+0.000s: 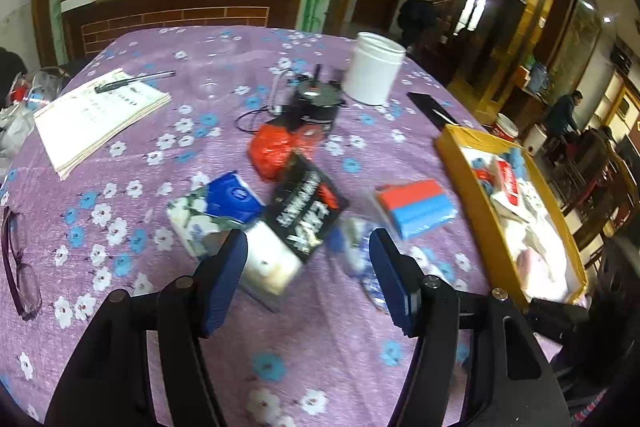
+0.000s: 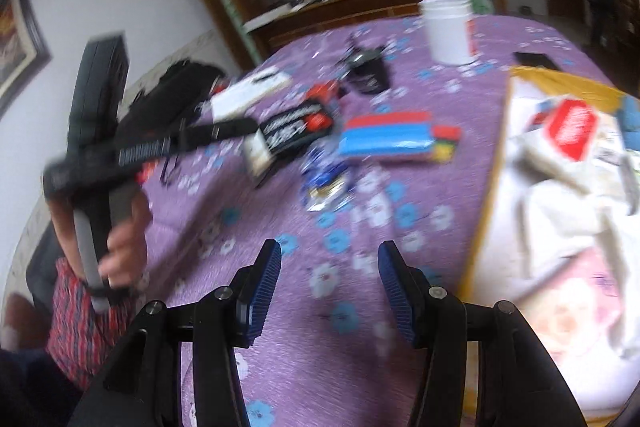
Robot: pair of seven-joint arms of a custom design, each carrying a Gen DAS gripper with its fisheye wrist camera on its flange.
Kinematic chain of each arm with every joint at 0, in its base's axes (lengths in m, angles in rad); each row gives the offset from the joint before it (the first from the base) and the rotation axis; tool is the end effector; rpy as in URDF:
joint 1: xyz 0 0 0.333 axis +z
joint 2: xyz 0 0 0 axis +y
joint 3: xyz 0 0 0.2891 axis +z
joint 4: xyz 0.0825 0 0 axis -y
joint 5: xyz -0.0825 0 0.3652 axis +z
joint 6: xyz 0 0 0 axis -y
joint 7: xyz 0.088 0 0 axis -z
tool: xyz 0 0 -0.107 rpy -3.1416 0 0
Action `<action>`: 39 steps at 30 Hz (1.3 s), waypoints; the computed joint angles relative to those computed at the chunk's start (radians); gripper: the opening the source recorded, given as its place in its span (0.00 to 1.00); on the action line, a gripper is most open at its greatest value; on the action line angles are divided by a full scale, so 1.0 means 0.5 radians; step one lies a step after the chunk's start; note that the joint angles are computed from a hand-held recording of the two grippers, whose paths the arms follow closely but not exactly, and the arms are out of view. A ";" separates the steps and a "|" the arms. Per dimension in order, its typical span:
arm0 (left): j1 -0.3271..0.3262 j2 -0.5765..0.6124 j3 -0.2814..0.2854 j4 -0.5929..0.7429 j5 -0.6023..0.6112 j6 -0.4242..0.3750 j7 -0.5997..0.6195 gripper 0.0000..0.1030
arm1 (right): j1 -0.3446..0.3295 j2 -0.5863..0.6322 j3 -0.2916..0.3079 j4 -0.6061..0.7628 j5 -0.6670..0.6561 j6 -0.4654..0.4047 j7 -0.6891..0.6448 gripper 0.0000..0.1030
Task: Organize soft objects
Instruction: 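Move both grippers back to the pile on the table, then grasp the black snack pack with the left gripper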
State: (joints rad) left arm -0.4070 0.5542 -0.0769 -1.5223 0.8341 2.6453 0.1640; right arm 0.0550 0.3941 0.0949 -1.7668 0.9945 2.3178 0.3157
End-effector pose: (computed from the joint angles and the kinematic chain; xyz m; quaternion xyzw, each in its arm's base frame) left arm 0.6236 -0.3384 0.3820 -0.7503 0.5444 -0.3008 0.2239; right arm 0.6362 0.1066 0.3503 -0.8403 0.3706 0.0262 0.3948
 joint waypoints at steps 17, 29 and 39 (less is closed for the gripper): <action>-0.125 0.422 0.054 0.627 -0.061 -0.562 0.492 0.60 | 0.010 0.029 0.029 -0.024 0.054 -0.042 -0.223 0.52; -0.307 0.748 0.204 1.148 -0.099 -1.037 0.726 0.41 | -0.003 0.053 0.021 0.008 0.060 -0.079 -0.197 0.52; -0.120 0.269 0.074 0.403 -0.018 -0.545 0.330 0.18 | 0.072 0.042 0.003 -0.022 -0.086 0.085 -0.075 0.52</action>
